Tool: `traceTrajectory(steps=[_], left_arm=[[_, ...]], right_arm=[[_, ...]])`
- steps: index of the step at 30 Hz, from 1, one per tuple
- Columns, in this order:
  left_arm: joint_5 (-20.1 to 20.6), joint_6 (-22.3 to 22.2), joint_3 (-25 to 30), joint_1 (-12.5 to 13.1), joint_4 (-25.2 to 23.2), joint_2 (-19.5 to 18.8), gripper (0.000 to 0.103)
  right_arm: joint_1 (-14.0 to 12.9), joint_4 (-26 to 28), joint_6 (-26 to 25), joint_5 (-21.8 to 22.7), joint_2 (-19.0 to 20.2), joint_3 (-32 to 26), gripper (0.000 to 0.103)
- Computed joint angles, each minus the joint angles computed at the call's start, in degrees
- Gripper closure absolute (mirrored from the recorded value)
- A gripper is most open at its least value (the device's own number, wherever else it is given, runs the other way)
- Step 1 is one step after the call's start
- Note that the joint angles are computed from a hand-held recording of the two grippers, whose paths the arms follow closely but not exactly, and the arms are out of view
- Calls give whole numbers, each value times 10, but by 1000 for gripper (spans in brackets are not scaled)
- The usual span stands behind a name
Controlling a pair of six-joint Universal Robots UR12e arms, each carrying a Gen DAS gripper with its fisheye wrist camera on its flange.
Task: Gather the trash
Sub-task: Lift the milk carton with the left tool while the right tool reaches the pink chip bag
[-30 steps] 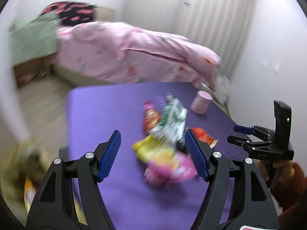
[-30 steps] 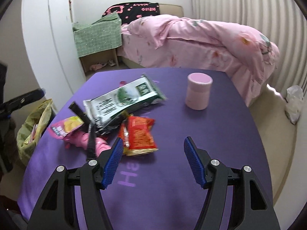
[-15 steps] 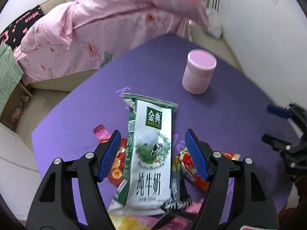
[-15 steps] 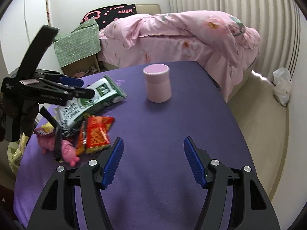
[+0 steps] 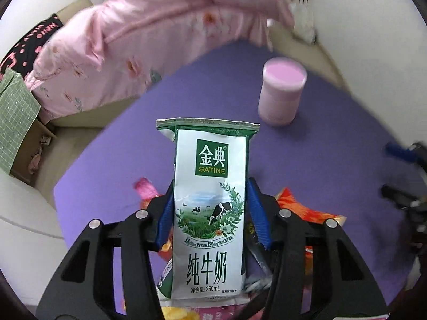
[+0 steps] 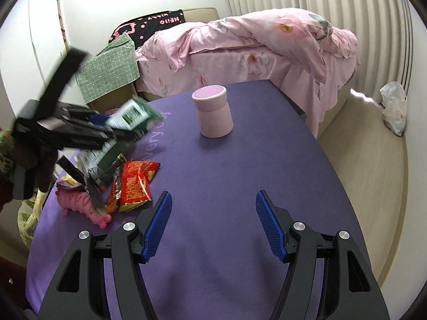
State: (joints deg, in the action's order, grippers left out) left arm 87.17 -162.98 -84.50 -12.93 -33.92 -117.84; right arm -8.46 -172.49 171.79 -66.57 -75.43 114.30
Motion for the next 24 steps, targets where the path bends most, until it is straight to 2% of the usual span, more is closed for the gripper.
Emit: traceTrajectory(steps=[4, 5, 8, 13, 19, 24], left_arm=[[-69, -68, -52, 25, 105, 45, 55], [-90, -98, -69, 34, 139, 58, 55], [-110, -164, -109, 50, 213, 86, 55], [-102, -229, -176, 66, 289, 130, 55], [-65, -277, -252, 78, 318, 172, 55], [-35, -315, -313, 88, 342, 199, 55]], right_arm=[[3, -7, -4, 10, 0, 0, 41], [5, -4, -6, 12, 0, -1, 41], [11, 2, -13, 25, -1, -4, 41], [21, 8, -49, 58, -9, -3, 41], [48, 50, -115, 73, -9, -11, 41], [70, 76, -137, 79, -5, -22, 46]])
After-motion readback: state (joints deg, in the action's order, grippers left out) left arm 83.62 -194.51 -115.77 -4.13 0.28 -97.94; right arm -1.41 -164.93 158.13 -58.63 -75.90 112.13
